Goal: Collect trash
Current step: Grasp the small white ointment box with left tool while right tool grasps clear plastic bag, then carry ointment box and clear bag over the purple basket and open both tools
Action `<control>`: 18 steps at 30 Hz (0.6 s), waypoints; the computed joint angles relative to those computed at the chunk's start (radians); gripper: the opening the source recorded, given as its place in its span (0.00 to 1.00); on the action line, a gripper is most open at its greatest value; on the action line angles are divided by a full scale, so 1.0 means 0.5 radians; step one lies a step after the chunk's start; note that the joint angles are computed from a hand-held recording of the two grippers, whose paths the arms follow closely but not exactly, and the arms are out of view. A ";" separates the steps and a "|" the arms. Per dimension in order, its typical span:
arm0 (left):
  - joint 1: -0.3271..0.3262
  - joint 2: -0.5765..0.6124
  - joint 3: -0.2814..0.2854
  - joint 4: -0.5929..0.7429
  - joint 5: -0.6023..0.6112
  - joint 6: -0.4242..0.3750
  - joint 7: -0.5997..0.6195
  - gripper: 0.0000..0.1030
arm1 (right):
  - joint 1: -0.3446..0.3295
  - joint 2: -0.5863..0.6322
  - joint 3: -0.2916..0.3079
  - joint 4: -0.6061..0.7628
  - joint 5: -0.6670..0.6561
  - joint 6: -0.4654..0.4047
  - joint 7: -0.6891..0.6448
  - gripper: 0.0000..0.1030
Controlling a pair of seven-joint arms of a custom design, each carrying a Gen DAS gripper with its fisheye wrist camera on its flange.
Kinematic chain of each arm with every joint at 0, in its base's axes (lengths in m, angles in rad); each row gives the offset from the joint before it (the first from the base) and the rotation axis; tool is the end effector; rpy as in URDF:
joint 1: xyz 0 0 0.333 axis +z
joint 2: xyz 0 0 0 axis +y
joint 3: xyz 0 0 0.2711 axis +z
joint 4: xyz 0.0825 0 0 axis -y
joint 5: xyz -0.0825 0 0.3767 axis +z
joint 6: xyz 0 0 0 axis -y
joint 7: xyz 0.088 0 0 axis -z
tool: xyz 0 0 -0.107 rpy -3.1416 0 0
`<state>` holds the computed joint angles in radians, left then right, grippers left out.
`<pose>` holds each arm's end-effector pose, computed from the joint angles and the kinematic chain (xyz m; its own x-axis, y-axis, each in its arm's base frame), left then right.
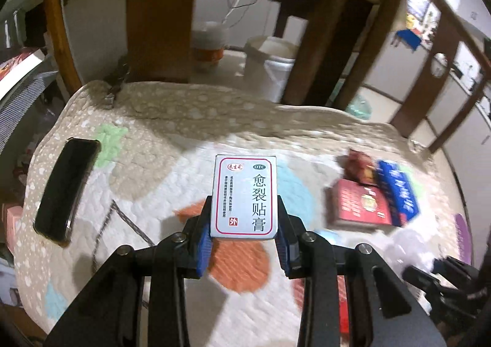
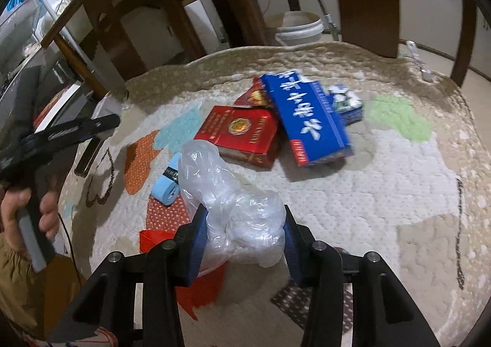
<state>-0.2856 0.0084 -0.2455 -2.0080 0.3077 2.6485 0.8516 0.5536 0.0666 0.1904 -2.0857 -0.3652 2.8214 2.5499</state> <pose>0.5081 -0.3075 0.4802 -0.0886 -0.9830 0.1610 -0.8028 -0.0252 -0.5958 0.4259 0.4143 0.4289 0.1631 -0.9348 -0.3157 -0.8288 0.0437 -0.5578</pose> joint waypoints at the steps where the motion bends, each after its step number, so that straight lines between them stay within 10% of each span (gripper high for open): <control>1: -0.007 -0.017 -0.007 -0.017 -0.022 0.020 0.007 0.33 | 0.000 -0.032 -0.005 -0.034 -0.020 0.003 0.030 0.47; 7: -0.055 -0.062 -0.061 -0.051 -0.196 0.072 0.160 0.33 | -0.027 -0.199 0.001 -0.200 -0.190 0.004 0.235 0.47; 18: -0.238 0.013 -0.158 0.094 0.216 -0.076 0.014 0.33 | -0.195 -0.657 0.083 -0.660 -0.317 0.034 0.577 0.47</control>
